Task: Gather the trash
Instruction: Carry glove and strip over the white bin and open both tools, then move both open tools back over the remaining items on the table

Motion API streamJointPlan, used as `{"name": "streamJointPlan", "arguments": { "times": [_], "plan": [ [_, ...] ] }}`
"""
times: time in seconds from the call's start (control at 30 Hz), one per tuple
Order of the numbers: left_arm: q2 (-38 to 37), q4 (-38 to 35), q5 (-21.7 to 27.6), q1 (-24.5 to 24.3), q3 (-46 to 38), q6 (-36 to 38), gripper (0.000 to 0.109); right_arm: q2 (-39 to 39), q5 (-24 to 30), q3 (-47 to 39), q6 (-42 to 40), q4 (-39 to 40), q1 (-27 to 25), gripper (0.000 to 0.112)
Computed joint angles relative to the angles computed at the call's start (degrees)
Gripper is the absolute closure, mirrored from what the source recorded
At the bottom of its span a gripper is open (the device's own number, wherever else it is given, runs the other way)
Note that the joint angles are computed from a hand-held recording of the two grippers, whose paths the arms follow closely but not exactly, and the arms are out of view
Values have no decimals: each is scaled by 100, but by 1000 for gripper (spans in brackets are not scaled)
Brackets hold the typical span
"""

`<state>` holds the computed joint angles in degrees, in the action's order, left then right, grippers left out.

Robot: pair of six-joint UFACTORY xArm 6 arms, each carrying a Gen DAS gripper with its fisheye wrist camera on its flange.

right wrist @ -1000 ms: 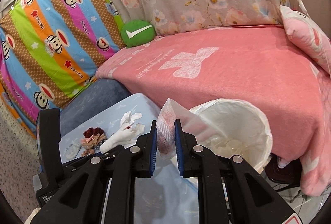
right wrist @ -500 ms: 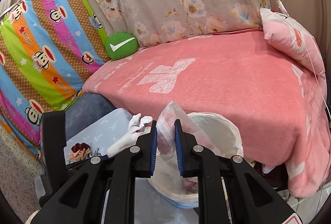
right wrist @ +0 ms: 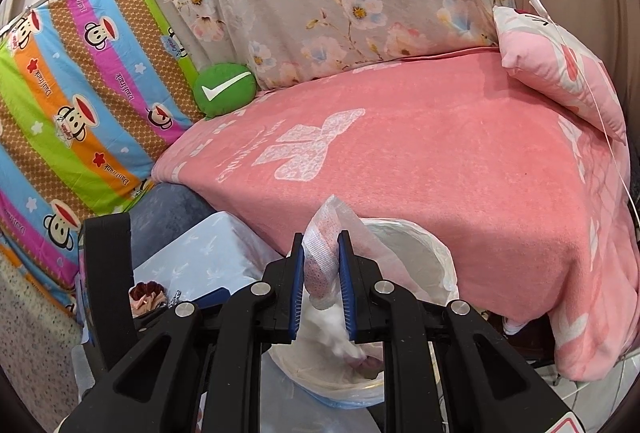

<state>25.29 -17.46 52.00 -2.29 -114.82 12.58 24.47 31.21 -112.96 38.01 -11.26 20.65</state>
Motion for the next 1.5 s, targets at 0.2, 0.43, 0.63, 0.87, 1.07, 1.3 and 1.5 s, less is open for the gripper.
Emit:
{"name": "streamJointPlan", "arguments": {
  "times": [0.2, 0.43, 0.63, 0.87, 1.07, 1.3, 1.5],
  "plan": [
    [48, 38, 40, 40, -64, -140, 50, 134, 67, -194, -41, 47, 8, 92],
    [5, 57, -11, 102, 15, -232, 49, 252, 166, -375, -192, 135, 60, 90],
    [-82, 57, -56, 160, 142, -273, 49, 249, 211, -340, -275, 221, 131, 87],
    [-247, 45, -142, 270, 385, -298, 49, 308, 317, -424, -372, 259, 265, 82],
    [-377, 53, -198, 428, 595, -367, 48, 483, 463, -663, -542, 393, 400, 80],
    [-537, 129, -324, 699, 877, -523, 39, 885, 760, -1272, -706, 440, 645, 77],
    [-601, 235, -420, 1042, 1041, -726, 34, 1481, 1208, -2216, -857, 505, 882, 72]
  ]
}}
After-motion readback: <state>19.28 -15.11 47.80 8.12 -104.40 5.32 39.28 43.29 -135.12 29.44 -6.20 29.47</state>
